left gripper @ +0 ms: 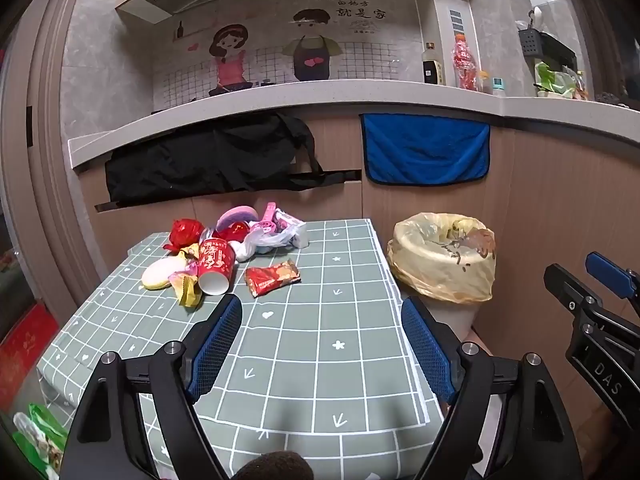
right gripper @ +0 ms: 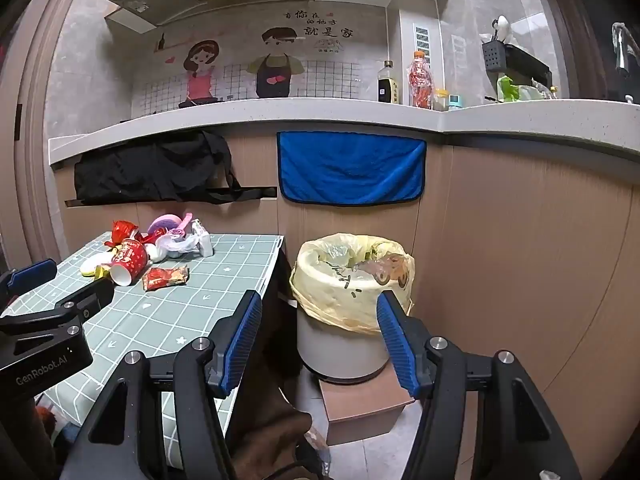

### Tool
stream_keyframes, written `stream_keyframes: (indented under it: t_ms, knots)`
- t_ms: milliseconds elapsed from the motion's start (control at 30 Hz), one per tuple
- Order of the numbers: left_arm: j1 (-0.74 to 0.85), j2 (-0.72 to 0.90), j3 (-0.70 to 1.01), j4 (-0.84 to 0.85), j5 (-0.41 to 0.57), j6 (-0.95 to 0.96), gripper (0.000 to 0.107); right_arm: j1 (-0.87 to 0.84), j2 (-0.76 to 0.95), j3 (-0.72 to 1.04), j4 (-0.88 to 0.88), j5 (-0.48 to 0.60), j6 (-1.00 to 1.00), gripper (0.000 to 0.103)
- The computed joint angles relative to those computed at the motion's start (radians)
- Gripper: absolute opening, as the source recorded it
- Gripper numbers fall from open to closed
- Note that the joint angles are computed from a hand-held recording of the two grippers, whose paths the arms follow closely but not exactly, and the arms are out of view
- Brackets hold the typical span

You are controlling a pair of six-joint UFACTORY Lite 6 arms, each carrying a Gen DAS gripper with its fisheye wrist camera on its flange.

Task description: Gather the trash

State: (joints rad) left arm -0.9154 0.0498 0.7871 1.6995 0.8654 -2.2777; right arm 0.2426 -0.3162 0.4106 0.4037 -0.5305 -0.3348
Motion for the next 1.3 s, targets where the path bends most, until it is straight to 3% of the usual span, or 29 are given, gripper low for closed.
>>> stream_keyframes:
  t_ms: [1300]
  knots:
    - [-0.014,-0.005,0.02,-0.019,0.017,0.033,0.082,0.003,-0.012,0.001,0.026,0.012,-0.033,0.057]
